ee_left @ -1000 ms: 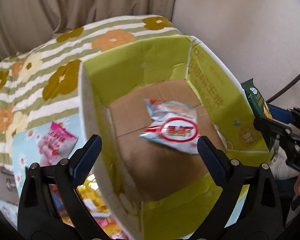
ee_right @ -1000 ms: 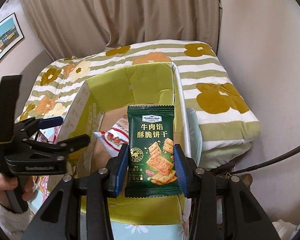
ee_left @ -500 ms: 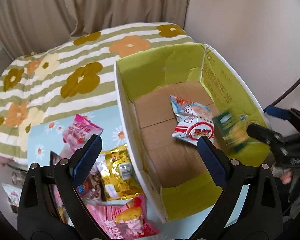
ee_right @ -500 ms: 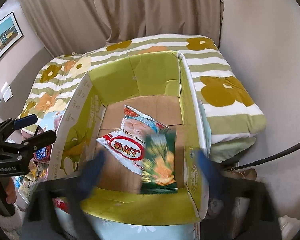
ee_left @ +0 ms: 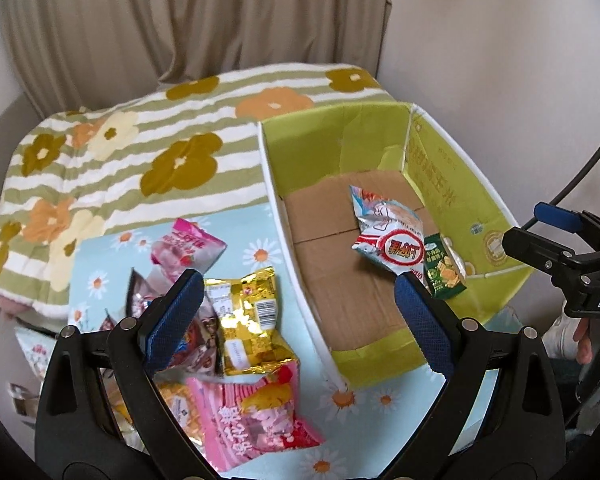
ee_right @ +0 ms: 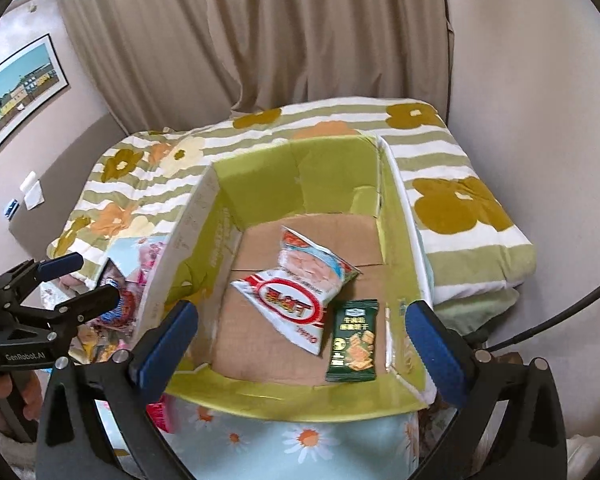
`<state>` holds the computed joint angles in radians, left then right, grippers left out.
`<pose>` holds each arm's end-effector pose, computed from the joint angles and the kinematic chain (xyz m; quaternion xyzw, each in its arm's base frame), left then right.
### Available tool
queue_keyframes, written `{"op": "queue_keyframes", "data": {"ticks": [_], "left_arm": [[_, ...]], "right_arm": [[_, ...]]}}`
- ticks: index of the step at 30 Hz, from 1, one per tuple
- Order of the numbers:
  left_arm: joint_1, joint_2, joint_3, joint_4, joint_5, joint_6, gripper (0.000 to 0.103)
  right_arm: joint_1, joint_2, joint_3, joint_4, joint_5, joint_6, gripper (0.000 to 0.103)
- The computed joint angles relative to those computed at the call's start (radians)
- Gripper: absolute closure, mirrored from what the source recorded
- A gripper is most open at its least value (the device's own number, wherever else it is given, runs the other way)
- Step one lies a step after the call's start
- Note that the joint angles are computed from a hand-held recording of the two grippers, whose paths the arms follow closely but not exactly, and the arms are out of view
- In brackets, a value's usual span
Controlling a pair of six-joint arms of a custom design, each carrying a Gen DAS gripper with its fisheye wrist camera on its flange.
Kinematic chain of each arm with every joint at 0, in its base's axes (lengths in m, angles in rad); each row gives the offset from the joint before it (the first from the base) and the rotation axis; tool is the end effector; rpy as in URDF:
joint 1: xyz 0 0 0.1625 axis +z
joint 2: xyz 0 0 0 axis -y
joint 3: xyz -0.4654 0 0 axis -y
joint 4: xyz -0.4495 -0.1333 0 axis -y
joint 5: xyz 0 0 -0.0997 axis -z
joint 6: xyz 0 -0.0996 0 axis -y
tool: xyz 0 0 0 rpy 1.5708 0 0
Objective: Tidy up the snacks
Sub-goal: 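Move both tools back over the snack pile on the table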
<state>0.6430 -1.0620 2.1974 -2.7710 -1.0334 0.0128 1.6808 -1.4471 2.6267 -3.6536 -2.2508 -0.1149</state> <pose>-0.3067 -0.4601 0.0825 0.4290 0.8629 -0.1452 0.2243 0.1088 -0.3415 0.2392 -0.0494 -0.8592 0.4107 0.3011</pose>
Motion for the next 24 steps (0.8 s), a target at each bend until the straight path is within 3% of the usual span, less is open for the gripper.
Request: {"op": "queue_keyframes", "data": {"ticks": [11, 18, 24], "left_arm": [[-0.021, -0.191, 0.104, 0.003, 0.101, -0.029, 0.007], [0.035, -0.300, 0.125, 0.035, 0.148, 0.011, 0.007], [0.114, -0.383, 0.116, 0.100, 0.149, 0.099, 0.007]], "right_arm": [[0.127, 0.084, -0.048, -0.044, 0.006, -0.076, 0.000], [0.195, 0.199, -0.114, -0.061, 0.000, -0.076, 0.000], [0.237, 0.313, -0.190, -0.041, 0.004, 0.001, 0.000]]}}
